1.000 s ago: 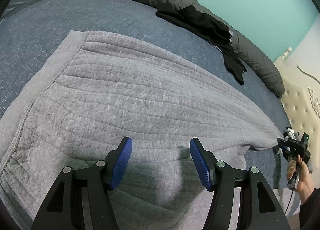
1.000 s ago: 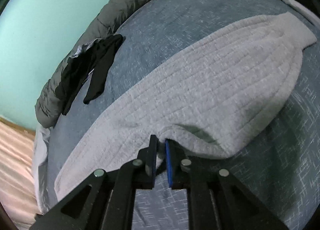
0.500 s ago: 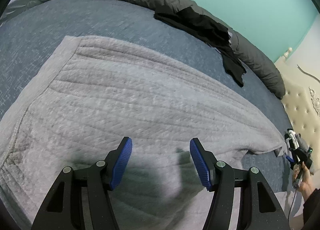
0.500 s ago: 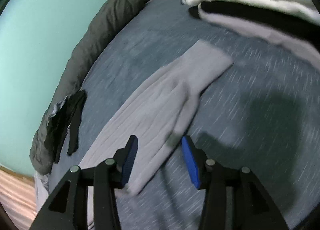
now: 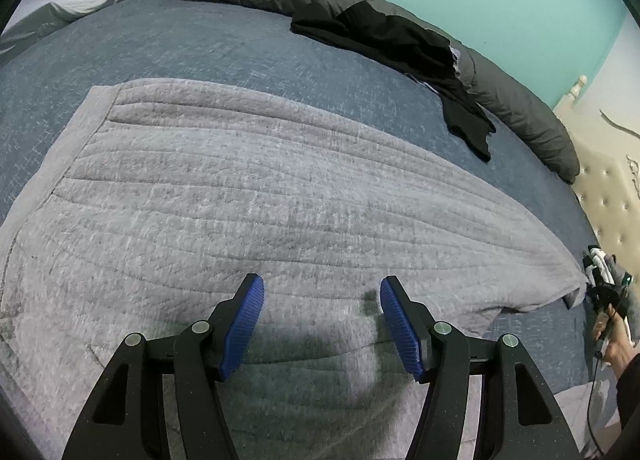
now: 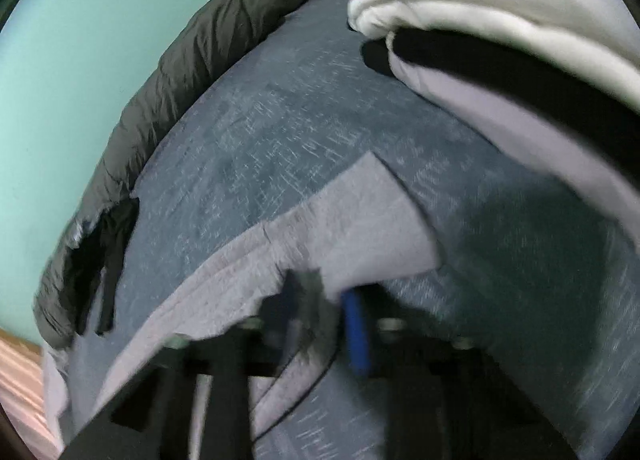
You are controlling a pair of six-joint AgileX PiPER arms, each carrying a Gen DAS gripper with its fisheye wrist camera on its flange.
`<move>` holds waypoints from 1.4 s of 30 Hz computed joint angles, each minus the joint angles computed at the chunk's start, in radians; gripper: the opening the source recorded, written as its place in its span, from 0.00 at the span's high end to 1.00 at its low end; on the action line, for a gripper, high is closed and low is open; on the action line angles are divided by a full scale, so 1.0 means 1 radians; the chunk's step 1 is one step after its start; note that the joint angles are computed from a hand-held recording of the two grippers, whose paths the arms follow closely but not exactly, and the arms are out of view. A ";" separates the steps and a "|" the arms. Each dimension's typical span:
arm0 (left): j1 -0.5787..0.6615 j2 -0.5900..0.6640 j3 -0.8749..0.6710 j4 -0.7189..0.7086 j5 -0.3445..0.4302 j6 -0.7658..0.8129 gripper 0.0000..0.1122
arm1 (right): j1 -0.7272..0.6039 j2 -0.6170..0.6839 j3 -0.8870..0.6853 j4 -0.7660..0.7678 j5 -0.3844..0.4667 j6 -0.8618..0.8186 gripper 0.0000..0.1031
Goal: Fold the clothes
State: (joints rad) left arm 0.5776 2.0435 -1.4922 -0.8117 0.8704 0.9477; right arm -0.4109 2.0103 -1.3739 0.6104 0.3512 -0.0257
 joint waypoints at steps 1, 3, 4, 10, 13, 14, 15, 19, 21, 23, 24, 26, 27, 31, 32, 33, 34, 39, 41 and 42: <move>-0.001 -0.001 0.003 -0.001 -0.004 0.001 0.42 | 0.003 0.002 -0.021 -0.061 0.006 0.036 0.94; -0.005 -0.011 0.020 -0.001 -0.018 0.012 0.42 | 0.007 -0.003 -0.068 -0.163 0.017 0.080 0.95; -0.006 -0.016 0.028 0.000 -0.024 0.020 0.42 | 0.009 -0.006 -0.093 -0.212 0.020 0.106 0.95; -0.008 -0.021 0.041 0.007 -0.032 0.035 0.42 | 0.032 0.059 -0.341 -0.502 0.154 0.278 0.95; -0.001 -0.018 0.036 0.005 -0.020 0.037 0.42 | 0.078 0.126 -0.472 -0.692 0.282 0.372 0.94; 0.001 -0.017 0.035 0.004 -0.016 0.038 0.42 | 0.093 0.138 -0.494 -0.763 0.310 0.418 0.93; 0.002 -0.016 0.033 0.005 -0.013 0.039 0.42 | 0.106 0.142 -0.504 -0.823 0.324 0.467 0.92; 0.015 -0.014 0.016 0.012 0.021 0.034 0.42 | 0.145 0.079 -0.419 -1.012 0.287 0.664 0.85; 0.018 -0.021 0.018 0.010 0.035 0.028 0.42 | 0.163 0.028 -0.355 -1.016 0.235 0.700 0.84; 0.034 -0.022 0.008 0.004 0.079 0.023 0.42 | 0.178 -0.032 -0.274 -0.946 0.165 0.669 0.81; 0.043 -0.024 0.006 0.002 0.101 0.024 0.42 | 0.185 -0.064 -0.234 -0.872 0.141 0.623 0.79; 0.053 -0.045 0.022 0.007 0.118 0.038 0.42 | 0.205 -0.111 -0.175 -0.734 0.108 0.533 0.69; 0.061 -0.064 0.037 0.009 0.123 0.053 0.42 | 0.224 -0.129 -0.153 -0.678 0.099 0.493 0.67; 0.120 -0.125 0.064 -0.003 0.186 0.082 0.42 | 0.306 -0.211 -0.020 -0.400 0.050 0.299 0.65; 0.141 -0.139 0.064 0.000 0.205 0.083 0.42 | 0.325 -0.221 0.002 -0.330 0.044 0.257 0.65; 0.159 -0.151 0.064 0.006 0.217 0.085 0.42 | 0.348 -0.231 0.028 -0.248 0.036 0.210 0.65; 0.181 -0.163 0.064 0.012 0.231 0.088 0.42 | 0.374 -0.242 0.060 -0.150 0.028 0.149 0.65; 0.309 -0.183 0.031 0.065 0.294 0.108 0.42 | 0.549 -0.276 0.172 0.135 -0.015 -0.036 0.64; 0.362 -0.170 -0.006 0.085 0.310 0.105 0.42 | 0.615 -0.277 0.199 0.238 -0.016 -0.102 0.64; 0.391 -0.159 -0.031 0.093 0.322 0.100 0.42 | 0.649 -0.275 0.209 0.292 -0.016 -0.138 0.64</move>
State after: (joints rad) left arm 0.9684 1.8848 -1.5231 -0.7184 1.1929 1.0481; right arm 0.2381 1.7351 -1.1645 0.9026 0.3354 -0.1636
